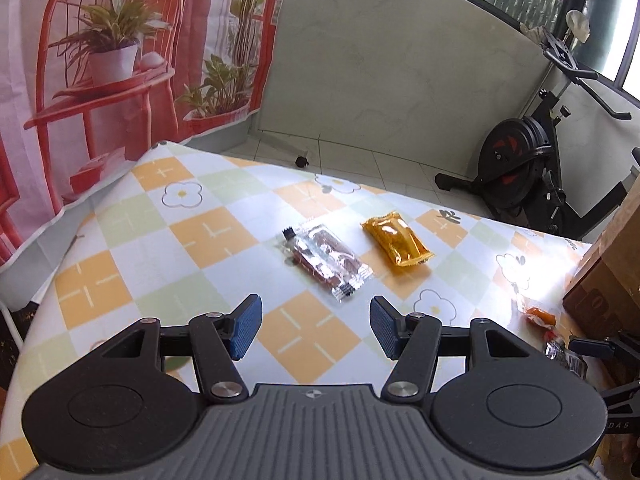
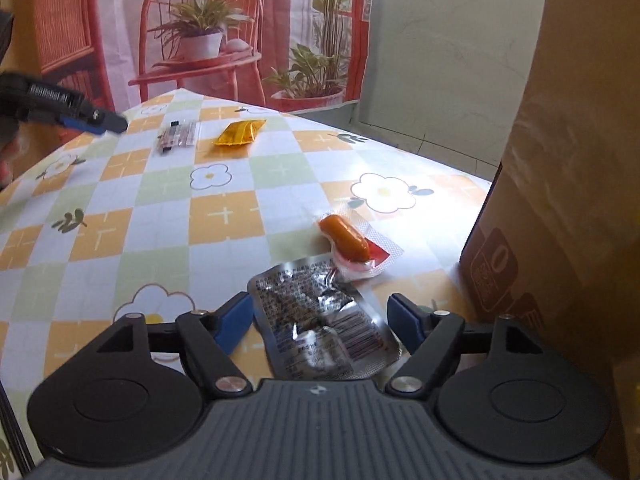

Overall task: Organize snacks
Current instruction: 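Grasp the red-printed clear packet with the left tool while the right tool grasps the silver foil pack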

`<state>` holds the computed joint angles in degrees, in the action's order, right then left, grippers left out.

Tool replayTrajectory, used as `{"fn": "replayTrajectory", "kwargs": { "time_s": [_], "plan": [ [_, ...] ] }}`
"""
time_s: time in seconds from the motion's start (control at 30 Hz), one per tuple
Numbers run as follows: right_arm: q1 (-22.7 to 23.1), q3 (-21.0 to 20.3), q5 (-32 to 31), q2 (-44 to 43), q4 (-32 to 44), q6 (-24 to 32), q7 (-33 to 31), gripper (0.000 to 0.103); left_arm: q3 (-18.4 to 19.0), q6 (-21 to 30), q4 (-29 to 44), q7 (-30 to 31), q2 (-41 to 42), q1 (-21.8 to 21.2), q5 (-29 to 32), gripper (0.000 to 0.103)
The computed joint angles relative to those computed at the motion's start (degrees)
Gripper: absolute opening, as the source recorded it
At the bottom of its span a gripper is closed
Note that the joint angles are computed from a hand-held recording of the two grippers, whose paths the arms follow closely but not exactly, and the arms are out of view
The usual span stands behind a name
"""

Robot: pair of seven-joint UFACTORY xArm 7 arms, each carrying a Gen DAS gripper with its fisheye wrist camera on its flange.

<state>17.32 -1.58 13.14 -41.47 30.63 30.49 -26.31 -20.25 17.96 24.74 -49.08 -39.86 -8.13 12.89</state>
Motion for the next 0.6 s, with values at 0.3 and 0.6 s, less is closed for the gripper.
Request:
{"fn": "replayTrajectory", "kwargs": {
  "time_s": [0.3, 0.6],
  "plan": [
    [-0.6, 2.0, 0.0, -3.7, -3.1, -2.0, 5.1, 0.059, -1.0, 0.0, 0.0, -0.9, 0.5, 0.1, 0.7, 0.062],
    [-0.7, 3.6, -2.9, -7.2, -6.1, -3.7, 11.2, 0.053, -2.2, -0.3, 1.8, -3.1, 2.4, 2.4, 2.3, 0.062]
  ]
}}
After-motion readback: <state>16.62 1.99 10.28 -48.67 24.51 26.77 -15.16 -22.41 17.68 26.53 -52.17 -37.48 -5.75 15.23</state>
